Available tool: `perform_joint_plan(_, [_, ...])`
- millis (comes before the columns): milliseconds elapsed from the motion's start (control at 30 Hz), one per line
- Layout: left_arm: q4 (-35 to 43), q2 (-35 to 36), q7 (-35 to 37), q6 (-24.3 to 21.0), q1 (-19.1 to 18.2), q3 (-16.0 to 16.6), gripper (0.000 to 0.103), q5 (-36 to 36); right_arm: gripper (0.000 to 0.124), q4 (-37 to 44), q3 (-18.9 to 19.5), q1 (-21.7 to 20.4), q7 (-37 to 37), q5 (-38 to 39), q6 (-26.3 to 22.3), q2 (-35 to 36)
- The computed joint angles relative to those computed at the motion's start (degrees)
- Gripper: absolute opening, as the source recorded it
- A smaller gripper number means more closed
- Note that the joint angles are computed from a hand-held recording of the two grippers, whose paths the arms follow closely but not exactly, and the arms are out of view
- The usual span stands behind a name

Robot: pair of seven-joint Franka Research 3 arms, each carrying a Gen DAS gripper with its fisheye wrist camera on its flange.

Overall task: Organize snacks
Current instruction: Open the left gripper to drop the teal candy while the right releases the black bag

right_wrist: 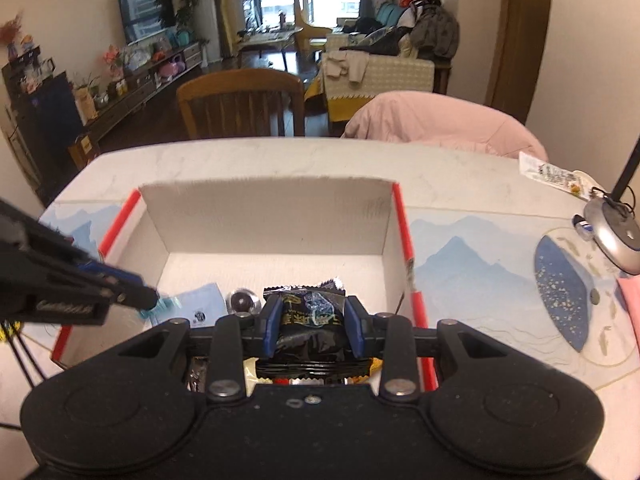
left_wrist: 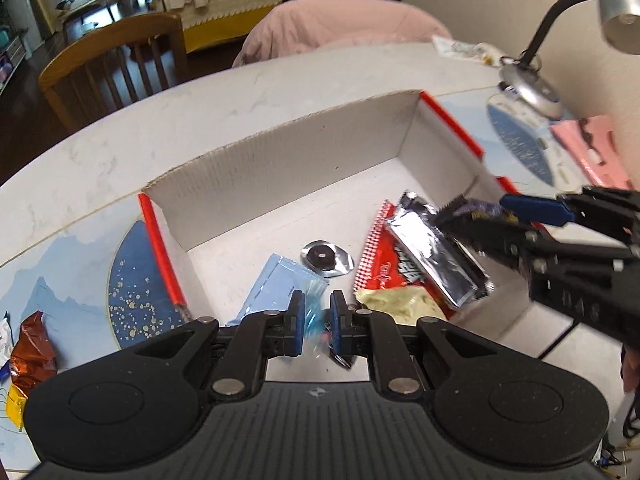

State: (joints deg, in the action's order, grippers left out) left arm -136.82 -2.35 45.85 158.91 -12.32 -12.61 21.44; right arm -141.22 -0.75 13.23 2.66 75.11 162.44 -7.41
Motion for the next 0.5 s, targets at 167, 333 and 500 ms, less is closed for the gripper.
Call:
perform_joint_plan(167, [3.92, 4.58, -1.23, -3.14, -0.09, 0.19, 0.013, 1.67, 0.033, -0.13, 0.45, -0.08, 0.91, -2.82, -0.35, 1.54])
perform_joint_plan(333, [4.18, 5.76, -0.46, -3.77, -0.11, 0.39, 0.013, -0.6, 0.034, -0.21, 0.28, -0.67, 1.5, -4.65, -1.7, 2.45])
perform_joint_plan(500, [3.04, 4.94, -0.32, -2.77, -0.29, 0.34, 0.013, -1.44, 0.033, -0.34, 0.11, -1.33, 2.57, -6.75, -3.73, 2.46])
